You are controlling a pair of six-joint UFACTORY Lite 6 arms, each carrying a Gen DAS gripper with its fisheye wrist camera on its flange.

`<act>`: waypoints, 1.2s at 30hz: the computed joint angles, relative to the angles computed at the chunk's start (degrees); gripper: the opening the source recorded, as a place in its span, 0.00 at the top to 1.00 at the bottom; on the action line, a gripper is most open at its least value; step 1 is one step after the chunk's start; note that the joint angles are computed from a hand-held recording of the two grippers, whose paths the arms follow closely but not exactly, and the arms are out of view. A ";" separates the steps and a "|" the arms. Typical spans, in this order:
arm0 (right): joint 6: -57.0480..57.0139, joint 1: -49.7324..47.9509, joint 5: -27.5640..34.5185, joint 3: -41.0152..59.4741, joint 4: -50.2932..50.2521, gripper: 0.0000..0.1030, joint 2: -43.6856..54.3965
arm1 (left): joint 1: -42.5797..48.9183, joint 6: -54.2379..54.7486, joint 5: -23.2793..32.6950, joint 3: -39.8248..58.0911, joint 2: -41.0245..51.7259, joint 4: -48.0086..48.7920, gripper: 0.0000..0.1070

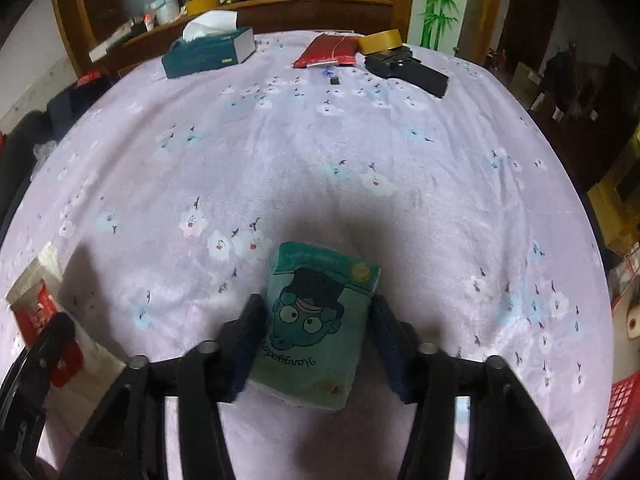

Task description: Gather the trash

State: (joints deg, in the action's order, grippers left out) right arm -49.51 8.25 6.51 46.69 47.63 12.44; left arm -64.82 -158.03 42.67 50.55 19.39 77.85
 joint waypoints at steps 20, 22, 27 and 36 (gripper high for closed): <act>-71.73 -29.55 26.48 -23.36 46.56 0.62 -22.09 | -4.11 15.58 8.36 12.92 8.68 -5.18 0.63; -70.64 -30.33 27.21 -23.23 45.62 0.62 -22.21 | -4.69 17.24 9.78 14.37 9.60 -5.91 0.63; -71.38 -29.21 26.51 -25.31 46.45 0.62 -25.90 | -5.68 19.65 11.81 16.56 11.18 -7.15 0.63; -74.02 -29.05 25.71 -27.55 48.70 0.62 -29.46 | -7.01 22.12 16.78 19.80 13.28 -8.87 0.63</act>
State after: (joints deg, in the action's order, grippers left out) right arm -123.53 -20.80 32.22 19.13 96.33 -17.03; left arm -71.83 -135.90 59.45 70.34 32.67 68.98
